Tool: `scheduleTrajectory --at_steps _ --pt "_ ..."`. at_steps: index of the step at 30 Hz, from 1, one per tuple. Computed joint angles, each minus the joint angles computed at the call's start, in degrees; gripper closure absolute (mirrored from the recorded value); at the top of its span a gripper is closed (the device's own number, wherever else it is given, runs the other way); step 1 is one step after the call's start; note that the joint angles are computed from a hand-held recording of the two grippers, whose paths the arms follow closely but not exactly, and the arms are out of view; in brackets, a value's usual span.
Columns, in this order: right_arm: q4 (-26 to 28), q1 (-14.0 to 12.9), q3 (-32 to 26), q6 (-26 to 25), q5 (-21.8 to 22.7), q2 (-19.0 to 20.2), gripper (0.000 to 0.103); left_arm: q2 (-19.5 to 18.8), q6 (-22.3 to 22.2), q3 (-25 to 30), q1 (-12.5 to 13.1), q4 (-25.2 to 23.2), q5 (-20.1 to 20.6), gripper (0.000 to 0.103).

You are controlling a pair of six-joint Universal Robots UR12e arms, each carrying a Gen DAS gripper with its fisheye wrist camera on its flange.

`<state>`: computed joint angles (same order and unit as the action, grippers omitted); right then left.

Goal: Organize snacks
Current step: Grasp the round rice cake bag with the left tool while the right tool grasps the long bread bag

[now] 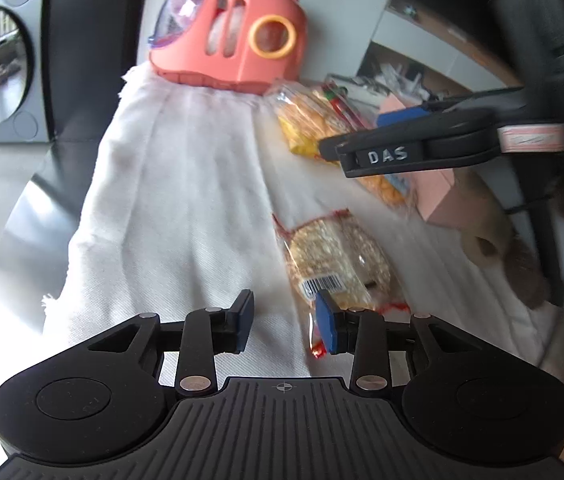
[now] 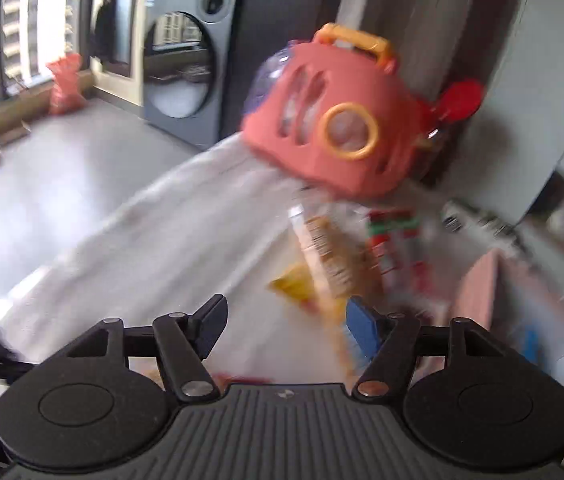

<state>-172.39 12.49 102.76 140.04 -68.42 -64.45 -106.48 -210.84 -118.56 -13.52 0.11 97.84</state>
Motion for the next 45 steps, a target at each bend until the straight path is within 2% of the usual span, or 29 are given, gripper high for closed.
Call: scheduleTrajectory --at_steps 2,6,11,16,19,21,24,28,31,34,36,38,45 --pt "-0.2 0.5 -1.4 0.3 -3.2 1.2 0.037 0.4 -0.5 -0.4 0.5 0.2 -1.9 0.065" --pt "1.0 0.6 -3.1 0.2 -6.2 3.0 0.037 0.7 -1.4 -0.9 1.6 -0.3 -9.9 0.065" --pt "3.6 0.4 -3.2 0.3 -6.0 3.2 0.037 0.1 0.6 0.2 0.8 -1.6 -10.5 0.065" --pt "2.4 0.1 -1.2 -1.8 -4.9 2.1 0.045 -0.2 1.0 1.8 0.0 -4.2 -4.7 0.067" --pt "5.6 -0.5 -0.2 -3.1 -2.4 0.6 0.052 -0.4 1.3 2.9 -1.0 -6.3 1.7 0.067" --pt "9.3 -1.2 0.3 -4.2 0.6 -0.7 0.058 -0.2 0.8 3.0 -0.9 -6.7 3.0 0.066" --pt "11.2 -1.5 1.3 -5.0 2.4 -2.1 0.063 0.2 0.2 2.9 -0.8 -7.4 4.9 0.066" --pt "19.9 -2.3 0.5 -6.4 6.5 -3.4 0.063 0.5 -0.2 2.9 -0.8 -8.4 6.9 0.066" --pt "21.9 -2.6 0.9 -7.6 7.6 -4.1 0.063 0.6 0.0 3.0 -1.2 -9.1 8.9 0.066" --pt "26.2 -3.0 0.7 -9.1 9.2 -4.8 0.063 0.5 0.6 3.6 -1.8 -10.4 11.9 0.066" --pt "28.7 -3.3 0.5 -9.8 9.9 -5.1 0.063 0.5 0.7 3.6 -1.9 -10.8 12.5 0.066" --pt "29.2 -3.5 0.7 -9.8 10.1 -5.4 0.063 0.6 0.8 3.5 -1.9 -10.8 12.4 0.066" --pt "24.6 -2.9 1.3 -6.3 7.8 -4.9 0.063 1.5 0.8 3.4 -2.3 -12.3 13.1 0.066"
